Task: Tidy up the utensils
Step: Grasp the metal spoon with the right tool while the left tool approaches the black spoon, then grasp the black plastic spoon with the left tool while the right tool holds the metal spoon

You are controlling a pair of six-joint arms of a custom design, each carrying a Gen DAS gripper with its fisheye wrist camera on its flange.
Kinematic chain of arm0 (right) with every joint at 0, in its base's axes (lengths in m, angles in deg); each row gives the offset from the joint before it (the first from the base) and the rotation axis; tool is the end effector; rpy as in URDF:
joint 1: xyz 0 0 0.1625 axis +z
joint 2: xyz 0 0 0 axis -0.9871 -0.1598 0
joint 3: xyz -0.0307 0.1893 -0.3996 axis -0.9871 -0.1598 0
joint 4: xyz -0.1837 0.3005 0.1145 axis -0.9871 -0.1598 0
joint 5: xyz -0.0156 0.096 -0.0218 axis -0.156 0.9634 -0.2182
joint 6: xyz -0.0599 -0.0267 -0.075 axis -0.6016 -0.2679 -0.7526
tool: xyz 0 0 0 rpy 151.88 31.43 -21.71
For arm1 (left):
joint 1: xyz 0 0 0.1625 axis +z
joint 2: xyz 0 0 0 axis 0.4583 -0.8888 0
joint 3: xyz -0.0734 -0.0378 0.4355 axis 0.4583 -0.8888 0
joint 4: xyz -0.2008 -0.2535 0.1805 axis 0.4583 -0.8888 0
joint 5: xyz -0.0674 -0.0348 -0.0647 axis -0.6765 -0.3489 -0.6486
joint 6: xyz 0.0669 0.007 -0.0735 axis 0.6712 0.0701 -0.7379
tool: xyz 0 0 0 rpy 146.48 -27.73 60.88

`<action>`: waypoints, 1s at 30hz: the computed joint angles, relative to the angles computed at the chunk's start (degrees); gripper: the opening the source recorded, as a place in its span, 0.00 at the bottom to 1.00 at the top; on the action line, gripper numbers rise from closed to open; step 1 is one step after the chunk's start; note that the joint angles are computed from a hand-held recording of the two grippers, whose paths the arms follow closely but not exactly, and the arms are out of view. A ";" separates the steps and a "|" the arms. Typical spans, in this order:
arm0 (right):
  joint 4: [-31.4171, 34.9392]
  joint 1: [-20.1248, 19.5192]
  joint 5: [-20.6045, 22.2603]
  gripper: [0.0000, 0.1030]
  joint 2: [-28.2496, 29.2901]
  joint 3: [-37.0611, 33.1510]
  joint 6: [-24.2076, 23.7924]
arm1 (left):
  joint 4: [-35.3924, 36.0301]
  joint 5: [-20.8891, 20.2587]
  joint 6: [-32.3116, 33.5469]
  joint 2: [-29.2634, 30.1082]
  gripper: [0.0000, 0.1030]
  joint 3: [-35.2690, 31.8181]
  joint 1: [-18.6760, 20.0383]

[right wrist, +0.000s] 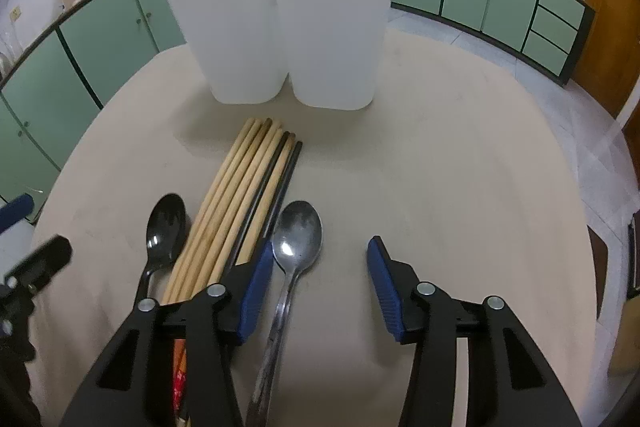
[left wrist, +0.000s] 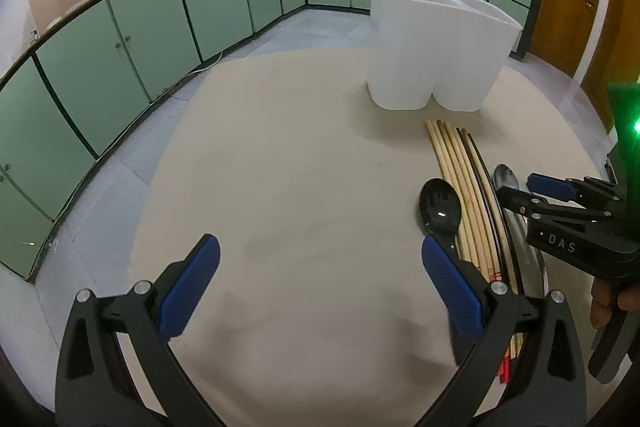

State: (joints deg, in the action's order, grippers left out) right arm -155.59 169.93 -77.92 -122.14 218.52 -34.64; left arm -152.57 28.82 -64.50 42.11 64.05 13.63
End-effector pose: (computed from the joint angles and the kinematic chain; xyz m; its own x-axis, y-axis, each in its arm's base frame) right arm 0.0648 -0.4402 0.2195 -0.7486 0.2510 0.6137 -0.2086 0.7894 -0.5773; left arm -0.2849 -0.5131 0.0349 -0.5941 0.4492 -0.6673 0.7040 0.6917 -0.1612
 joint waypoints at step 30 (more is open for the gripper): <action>-3.73 -0.87 0.82 0.24 -0.87 2.60 -5.30 | 2.76 -2.23 0.25 5.88 0.96 -3.41 1.40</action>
State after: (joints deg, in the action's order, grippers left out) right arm -159.31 169.07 -77.10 -123.02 221.12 -39.94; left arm -149.81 26.59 -64.25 47.99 60.64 15.03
